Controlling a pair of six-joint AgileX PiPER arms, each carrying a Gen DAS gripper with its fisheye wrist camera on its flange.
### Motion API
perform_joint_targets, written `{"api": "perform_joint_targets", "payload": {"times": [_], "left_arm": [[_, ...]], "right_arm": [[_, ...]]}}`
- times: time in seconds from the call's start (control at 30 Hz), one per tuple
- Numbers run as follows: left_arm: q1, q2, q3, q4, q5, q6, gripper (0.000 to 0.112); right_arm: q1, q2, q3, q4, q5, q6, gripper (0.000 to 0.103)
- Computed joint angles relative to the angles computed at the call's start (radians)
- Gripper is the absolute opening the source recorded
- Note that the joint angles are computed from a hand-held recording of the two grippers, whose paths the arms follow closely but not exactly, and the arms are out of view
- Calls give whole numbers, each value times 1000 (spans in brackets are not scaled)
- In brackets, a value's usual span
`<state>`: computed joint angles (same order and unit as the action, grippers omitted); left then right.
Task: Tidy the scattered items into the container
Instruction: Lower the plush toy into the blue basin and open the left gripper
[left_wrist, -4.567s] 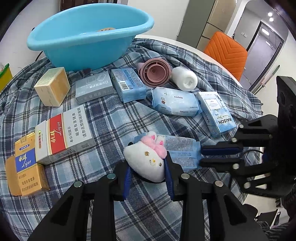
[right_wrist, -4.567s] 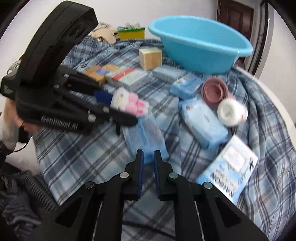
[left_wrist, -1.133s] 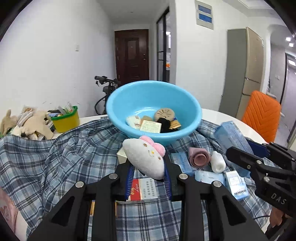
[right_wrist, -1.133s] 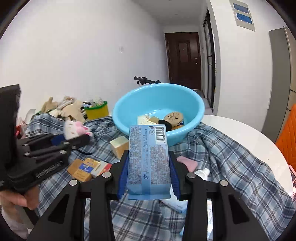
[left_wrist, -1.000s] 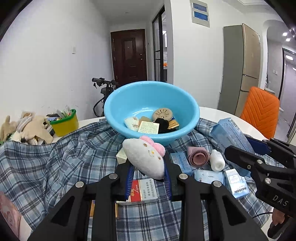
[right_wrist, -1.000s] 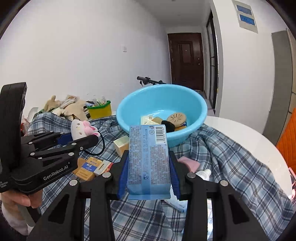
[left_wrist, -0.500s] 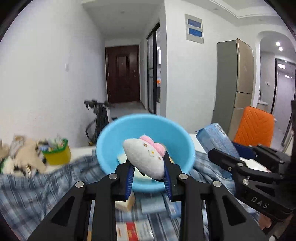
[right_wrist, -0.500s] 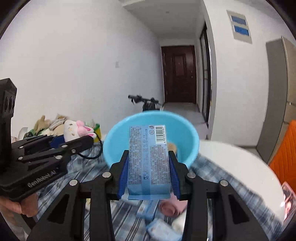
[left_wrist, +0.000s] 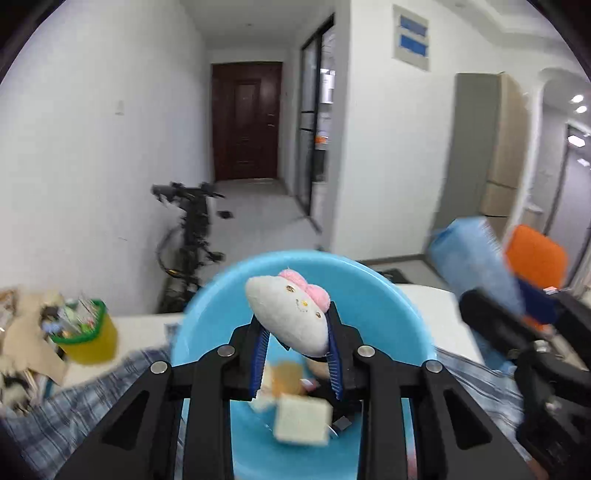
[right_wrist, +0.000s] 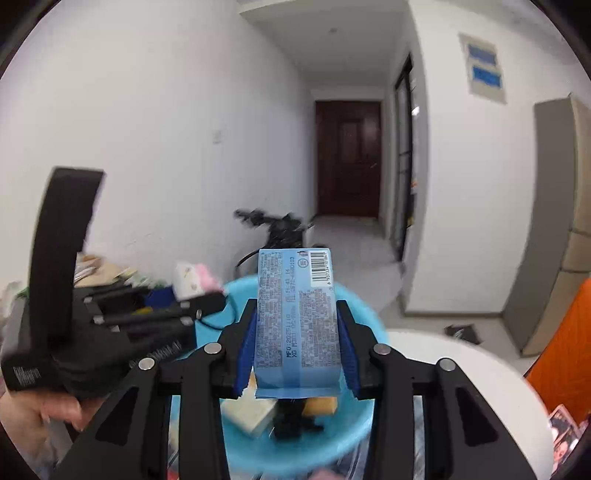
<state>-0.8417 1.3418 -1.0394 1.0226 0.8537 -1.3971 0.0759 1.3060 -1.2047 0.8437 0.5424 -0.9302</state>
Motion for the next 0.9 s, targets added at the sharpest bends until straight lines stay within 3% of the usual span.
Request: {"api": "perform_joint_targets", "payload": {"times": [0.1, 0.2, 0.3, 0.37, 0.5, 0.6, 0.67, 0.77, 0.83, 0.9], "left_arm": [[88, 58, -34, 28, -74, 25, 30], [151, 101, -75, 35, -101, 90, 30], [146, 142, -139, 42, -9, 103, 30], [148, 126, -136, 38, -33, 107, 30], [135, 108, -161, 28, -6, 123, 30], [100, 109, -183, 48, 55, 137, 30], [92, 125, -220, 35, 91, 169, 30], [128, 111, -250, -55, 62, 192, 30], [151, 127, -296, -140, 89, 258, 30], [152, 166, -353, -181, 166, 330, 28]], "right_arm": [[40, 92, -87, -21, -35, 52, 38], [37, 164, -173, -29, -14, 129, 38], [28, 224, -268, -99, 30, 244, 38], [23, 233, -295, -126, 32, 270, 38], [17, 247, -358, -184, 87, 309, 38], [43, 237, -365, -259, 88, 336, 38], [42, 250, -395, -259, 149, 350, 38], [53, 303, -491, -348, 257, 462, 38], [77, 368, -605, -471, 369, 570, 38], [86, 443, -729, -532, 512, 627, 38]]}}
